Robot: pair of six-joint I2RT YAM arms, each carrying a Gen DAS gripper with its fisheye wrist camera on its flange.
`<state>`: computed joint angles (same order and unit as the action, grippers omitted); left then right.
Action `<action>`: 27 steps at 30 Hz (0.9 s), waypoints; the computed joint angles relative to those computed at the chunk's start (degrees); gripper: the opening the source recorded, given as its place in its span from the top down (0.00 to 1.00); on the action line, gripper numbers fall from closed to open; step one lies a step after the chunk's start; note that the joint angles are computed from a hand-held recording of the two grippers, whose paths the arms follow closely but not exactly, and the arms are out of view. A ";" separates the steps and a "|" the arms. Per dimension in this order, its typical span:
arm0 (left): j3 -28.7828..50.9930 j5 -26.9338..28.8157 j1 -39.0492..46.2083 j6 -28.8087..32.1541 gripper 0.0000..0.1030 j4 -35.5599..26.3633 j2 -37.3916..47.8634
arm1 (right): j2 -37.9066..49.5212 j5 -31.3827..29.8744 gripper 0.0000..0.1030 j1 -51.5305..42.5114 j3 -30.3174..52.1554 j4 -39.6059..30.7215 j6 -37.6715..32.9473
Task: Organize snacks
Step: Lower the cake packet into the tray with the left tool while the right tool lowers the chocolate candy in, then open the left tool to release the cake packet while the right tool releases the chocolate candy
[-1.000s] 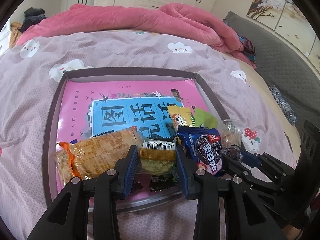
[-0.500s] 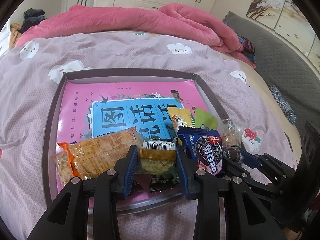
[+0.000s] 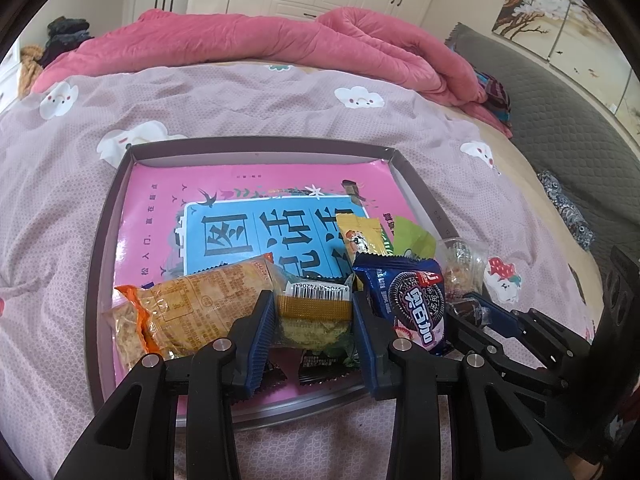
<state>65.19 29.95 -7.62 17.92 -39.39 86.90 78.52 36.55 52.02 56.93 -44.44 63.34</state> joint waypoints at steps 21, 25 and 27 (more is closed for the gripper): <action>0.27 0.99 0.77 0.80 0.57 -1.23 -0.79 | -3.08 1.11 0.63 1.19 -1.27 -2.15 4.67; 0.60 1.31 1.17 0.73 0.55 -1.33 -0.79 | -3.86 1.26 0.63 1.33 -1.59 -2.12 5.61; 0.68 1.24 1.29 0.66 0.54 -1.21 -0.84 | -3.94 1.40 0.63 1.48 -1.48 -2.27 5.83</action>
